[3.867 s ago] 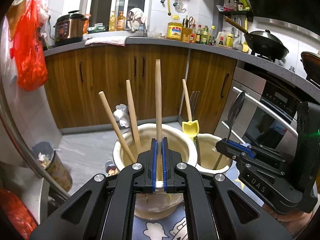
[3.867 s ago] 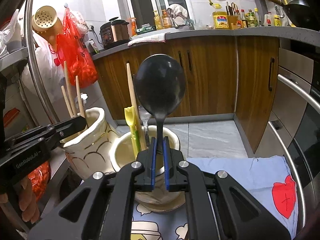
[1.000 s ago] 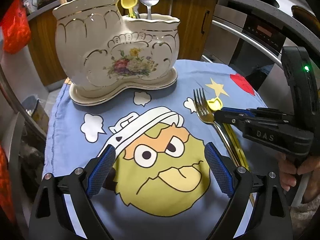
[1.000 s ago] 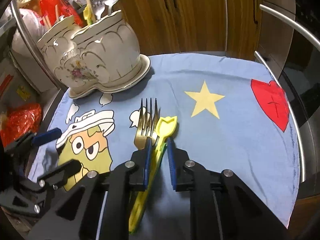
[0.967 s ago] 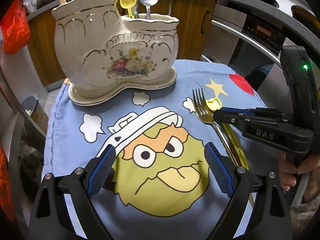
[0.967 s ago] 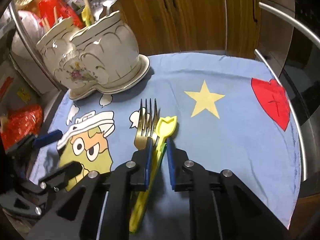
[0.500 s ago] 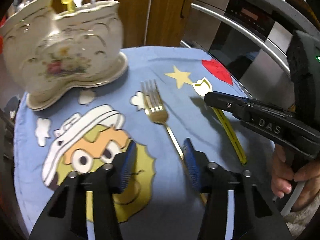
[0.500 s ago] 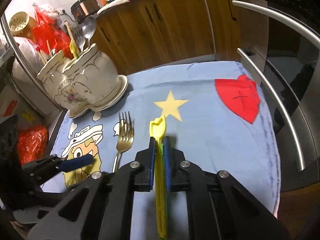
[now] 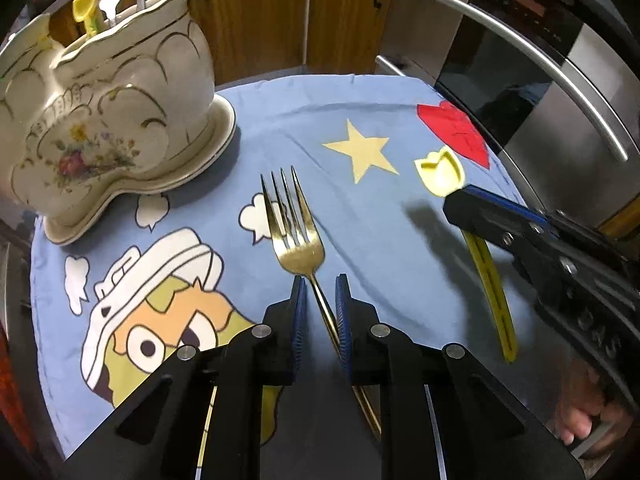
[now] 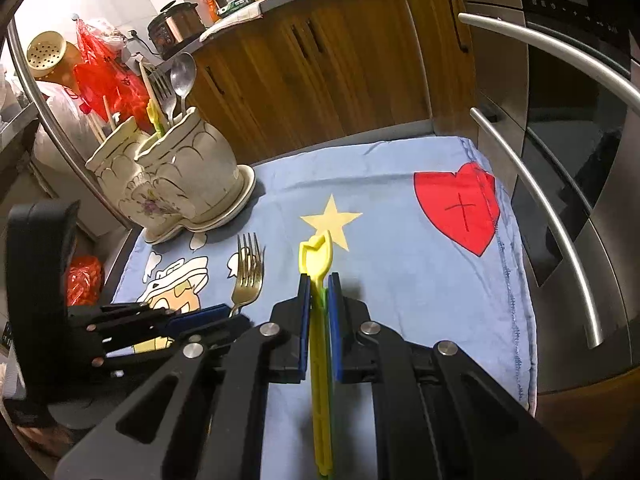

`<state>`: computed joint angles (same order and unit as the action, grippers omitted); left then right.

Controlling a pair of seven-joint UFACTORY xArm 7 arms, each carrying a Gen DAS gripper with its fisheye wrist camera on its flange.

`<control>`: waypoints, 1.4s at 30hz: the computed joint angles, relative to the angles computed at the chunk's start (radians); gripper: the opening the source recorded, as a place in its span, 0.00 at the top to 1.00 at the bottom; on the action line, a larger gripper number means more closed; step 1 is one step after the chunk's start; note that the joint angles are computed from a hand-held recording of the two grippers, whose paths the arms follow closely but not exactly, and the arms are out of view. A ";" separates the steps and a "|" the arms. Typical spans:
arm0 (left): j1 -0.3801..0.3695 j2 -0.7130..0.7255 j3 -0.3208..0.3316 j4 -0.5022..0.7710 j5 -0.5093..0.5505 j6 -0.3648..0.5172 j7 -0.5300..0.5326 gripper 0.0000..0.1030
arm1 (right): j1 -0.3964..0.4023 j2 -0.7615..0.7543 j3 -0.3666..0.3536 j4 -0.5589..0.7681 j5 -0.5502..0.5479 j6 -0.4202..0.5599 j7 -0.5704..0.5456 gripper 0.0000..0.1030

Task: Organize utensils
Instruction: 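Grasp the gold fork with the left tool while the right tool grasps the yellow utensil, then lift the gold fork and yellow utensil upright with both tools toward the holder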

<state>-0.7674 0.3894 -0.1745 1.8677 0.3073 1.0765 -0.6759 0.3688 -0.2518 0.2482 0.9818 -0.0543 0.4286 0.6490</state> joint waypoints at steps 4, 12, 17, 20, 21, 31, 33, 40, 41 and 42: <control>0.015 -0.022 0.000 -0.047 -0.006 -0.058 0.009 0.91 | 0.002 -0.009 0.000 -0.002 0.001 -0.011 -0.001 0.92; 0.103 -0.173 -0.038 -0.274 -0.108 -0.246 0.044 0.95 | -0.009 -0.012 0.015 0.016 -0.022 -0.030 0.020 0.92; 0.147 -0.289 -0.058 -0.405 -0.132 -0.359 0.063 0.95 | -0.016 0.014 0.032 0.058 -0.063 -0.031 0.050 0.92; 0.180 -0.370 -0.067 -0.484 -0.148 -0.426 0.076 0.95 | -0.021 0.033 0.046 0.092 -0.107 -0.040 0.078 0.92; 0.192 -0.400 -0.069 -0.512 -0.158 -0.454 0.083 0.95 | -0.020 0.040 0.049 0.103 -0.120 -0.043 0.086 0.92; 0.323 -0.581 -0.113 -0.602 -0.057 -0.568 0.025 0.95 | 0.007 0.162 0.051 0.279 -0.260 -0.045 0.161 0.92; 0.357 -0.603 -0.123 -0.595 -0.013 -0.589 -0.001 0.95 | 0.019 0.198 0.045 0.331 -0.307 -0.050 0.187 0.92; 0.440 -0.612 -0.152 -0.527 0.075 -0.612 -0.032 0.95 | 0.092 0.322 -0.014 0.512 -0.420 -0.057 0.239 0.92; 0.450 -0.605 -0.159 -0.507 0.097 -0.603 -0.040 0.95 | 0.103 0.341 -0.024 0.540 -0.424 -0.058 0.237 0.92; 0.453 -0.601 -0.160 -0.497 0.107 -0.600 -0.045 0.95 | 0.114 0.357 -0.034 0.564 -0.425 -0.057 0.232 0.92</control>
<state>-0.3144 -0.2120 -0.3344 1.3710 0.4148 0.4768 -0.7210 0.4827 0.1051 0.2147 1.5460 -0.4796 0.3714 0.8811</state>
